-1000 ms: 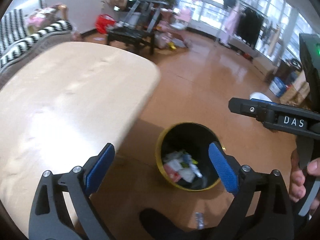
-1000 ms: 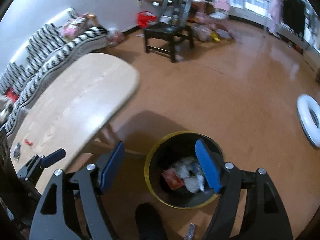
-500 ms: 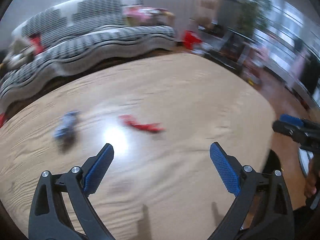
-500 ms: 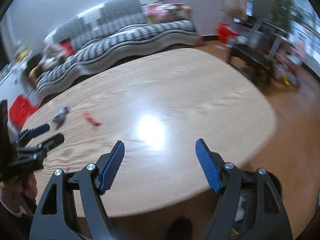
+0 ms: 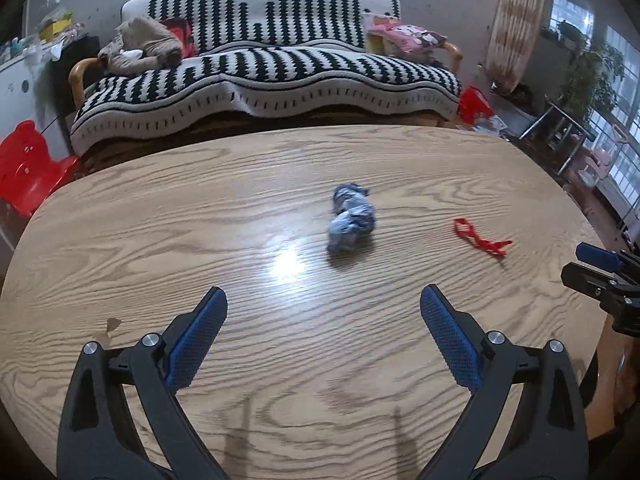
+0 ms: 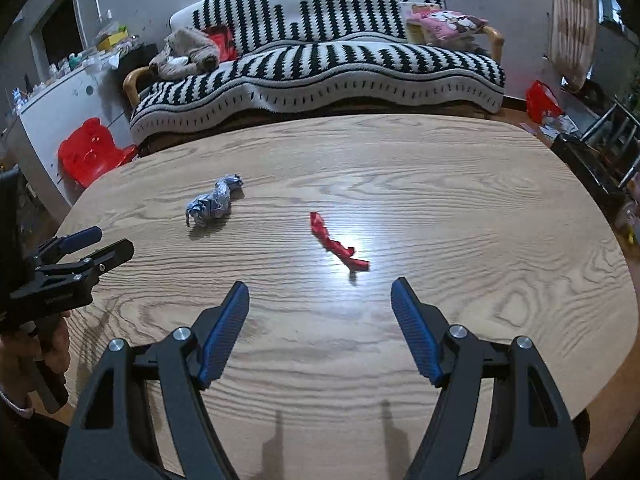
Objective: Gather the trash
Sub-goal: 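Move both grippers back over the table, then grasp the crumpled blue-white wrapper with the left gripper while the right grasps the red ribbon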
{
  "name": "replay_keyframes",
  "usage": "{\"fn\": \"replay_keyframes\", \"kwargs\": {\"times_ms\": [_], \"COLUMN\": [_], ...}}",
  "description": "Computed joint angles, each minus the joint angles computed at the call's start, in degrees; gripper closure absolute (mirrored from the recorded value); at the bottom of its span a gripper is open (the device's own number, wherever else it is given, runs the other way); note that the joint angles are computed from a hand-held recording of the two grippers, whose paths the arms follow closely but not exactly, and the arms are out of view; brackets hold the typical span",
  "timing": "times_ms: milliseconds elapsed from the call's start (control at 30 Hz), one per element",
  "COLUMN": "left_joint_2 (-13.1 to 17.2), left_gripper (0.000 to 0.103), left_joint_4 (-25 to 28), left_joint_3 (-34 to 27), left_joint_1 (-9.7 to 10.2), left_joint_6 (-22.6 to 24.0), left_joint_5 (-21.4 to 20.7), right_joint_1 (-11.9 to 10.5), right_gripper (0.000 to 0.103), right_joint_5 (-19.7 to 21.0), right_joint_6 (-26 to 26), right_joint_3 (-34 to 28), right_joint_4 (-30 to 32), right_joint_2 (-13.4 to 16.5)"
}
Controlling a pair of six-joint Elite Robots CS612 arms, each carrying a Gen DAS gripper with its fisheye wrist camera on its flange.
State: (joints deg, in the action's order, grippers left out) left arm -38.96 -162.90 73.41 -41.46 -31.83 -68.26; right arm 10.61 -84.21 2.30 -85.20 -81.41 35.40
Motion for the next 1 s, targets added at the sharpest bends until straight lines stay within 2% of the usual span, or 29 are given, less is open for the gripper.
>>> {"fn": "replay_keyframes", "kwargs": {"times_ms": [233, 433, 633, 800, 900, 933, 967, 1000], "left_joint_2": [3.31, 7.22, 10.41, 12.23, 12.65, 12.79, 12.81, 12.79], "left_gripper": [0.009, 0.009, 0.009, 0.009, 0.015, 0.024, 0.040, 0.048], "left_joint_4": [1.91, 6.15, 10.28, 13.17, 12.68, 13.15, 13.63, 13.99], "left_joint_3": [-4.16, -10.82, -16.74, -20.22, -20.94, -21.28, -21.47, -21.59], "left_joint_1": [0.67, 1.59, 1.94, 2.18, 2.30, 2.18, 2.04, 1.95], "left_joint_6": [1.23, 0.24, 0.48, 0.23, 0.20, 0.40, 0.67, 0.86], "left_joint_5": [0.04, -2.10, -2.68, -2.82, -3.31, -2.45, -1.52, -1.04], "right_joint_1": [0.08, -0.25, 0.07, 0.02, -0.13, -0.21, -0.38, -0.51], "right_gripper": [0.032, 0.032, 0.034, 0.045, 0.067, 0.076, 0.084, 0.089], "right_joint_5": [-0.25, 0.29, -1.46, -2.10, -1.81, -1.58, -0.84, -0.37], "right_joint_6": [-1.31, -1.65, -3.97, -5.16, -5.80, -5.88, -5.69, -5.52], "right_joint_3": [3.52, 6.96, 11.88, 13.98, 13.76, 13.66, 13.47, 13.41], "right_joint_4": [0.15, -0.45, -1.64, -2.43, -2.94, -2.74, -2.40, -2.12], "right_joint_2": [-0.69, -1.61, -2.93, -3.47, -3.29, -3.28, -3.25, -3.27]}}
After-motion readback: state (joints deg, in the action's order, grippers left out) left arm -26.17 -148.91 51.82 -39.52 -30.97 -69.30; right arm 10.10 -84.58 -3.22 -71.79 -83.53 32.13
